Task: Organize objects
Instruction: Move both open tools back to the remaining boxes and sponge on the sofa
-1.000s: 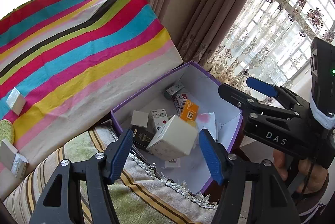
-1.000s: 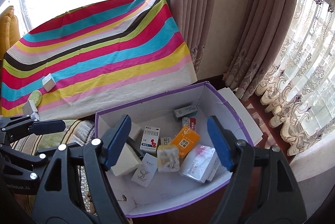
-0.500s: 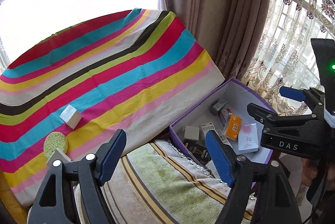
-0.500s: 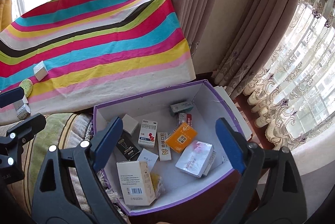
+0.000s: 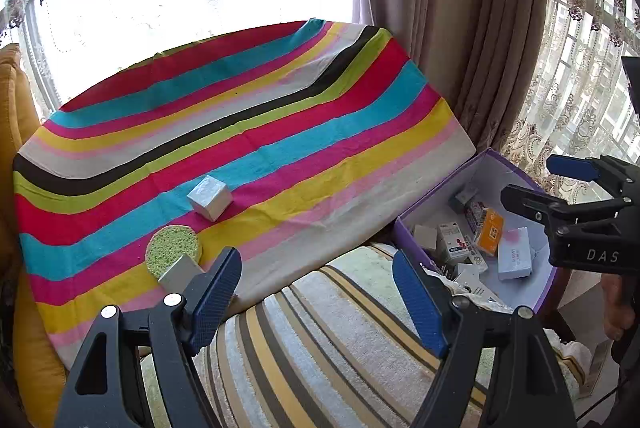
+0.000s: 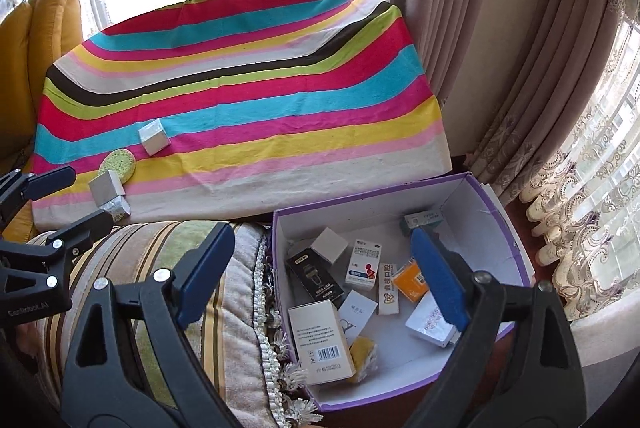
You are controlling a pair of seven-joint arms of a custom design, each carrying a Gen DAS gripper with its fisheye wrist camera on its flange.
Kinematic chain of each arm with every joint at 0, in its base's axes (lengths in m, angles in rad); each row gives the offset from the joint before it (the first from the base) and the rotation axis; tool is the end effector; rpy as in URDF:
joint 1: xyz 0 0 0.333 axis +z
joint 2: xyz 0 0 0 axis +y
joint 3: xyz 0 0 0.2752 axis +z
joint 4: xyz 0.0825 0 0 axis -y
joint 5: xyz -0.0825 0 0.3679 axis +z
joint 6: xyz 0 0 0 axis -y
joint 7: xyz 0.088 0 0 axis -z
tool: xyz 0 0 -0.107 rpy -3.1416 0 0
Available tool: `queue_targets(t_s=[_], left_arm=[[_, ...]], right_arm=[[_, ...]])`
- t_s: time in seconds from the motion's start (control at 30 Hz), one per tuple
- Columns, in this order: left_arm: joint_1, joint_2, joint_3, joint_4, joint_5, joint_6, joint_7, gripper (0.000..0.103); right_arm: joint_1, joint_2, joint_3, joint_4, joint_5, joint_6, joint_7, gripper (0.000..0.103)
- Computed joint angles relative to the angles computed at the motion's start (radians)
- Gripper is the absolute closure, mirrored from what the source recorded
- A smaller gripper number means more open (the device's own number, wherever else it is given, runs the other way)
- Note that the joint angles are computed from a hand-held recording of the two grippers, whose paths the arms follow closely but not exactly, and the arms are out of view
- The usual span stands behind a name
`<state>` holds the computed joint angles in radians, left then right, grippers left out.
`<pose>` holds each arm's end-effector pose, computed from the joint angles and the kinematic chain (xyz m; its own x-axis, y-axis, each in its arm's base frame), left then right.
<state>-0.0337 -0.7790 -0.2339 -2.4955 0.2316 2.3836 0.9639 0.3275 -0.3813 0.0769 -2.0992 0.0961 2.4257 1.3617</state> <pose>0.3648 -0.1135 0.5775 0.2310 -0.9730 0.0019 -0.7196 -0.1722 -0.6727 0.4453 0.1971 0.6221 0.5160 -0.8538 0.0695 -0.6278 -0.4321 -0.6474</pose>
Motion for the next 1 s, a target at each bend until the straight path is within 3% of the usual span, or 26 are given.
queue_targets(t_s=[0.33,1.0], left_arm=[[0.018,-0.180,0.085,-0.143,-0.092,-0.035,0.004,0.024],[0.130,-0.334,0.135,-0.249,-0.139,-0.093,0.012,0.024]], right_arm=[[0.052,0.022,0.008,0.026,0.064,-0.042,-0.050,0.011],[0.139,0.084,0.064,0.058,0.079,-0.075,-0.093,0.011]])
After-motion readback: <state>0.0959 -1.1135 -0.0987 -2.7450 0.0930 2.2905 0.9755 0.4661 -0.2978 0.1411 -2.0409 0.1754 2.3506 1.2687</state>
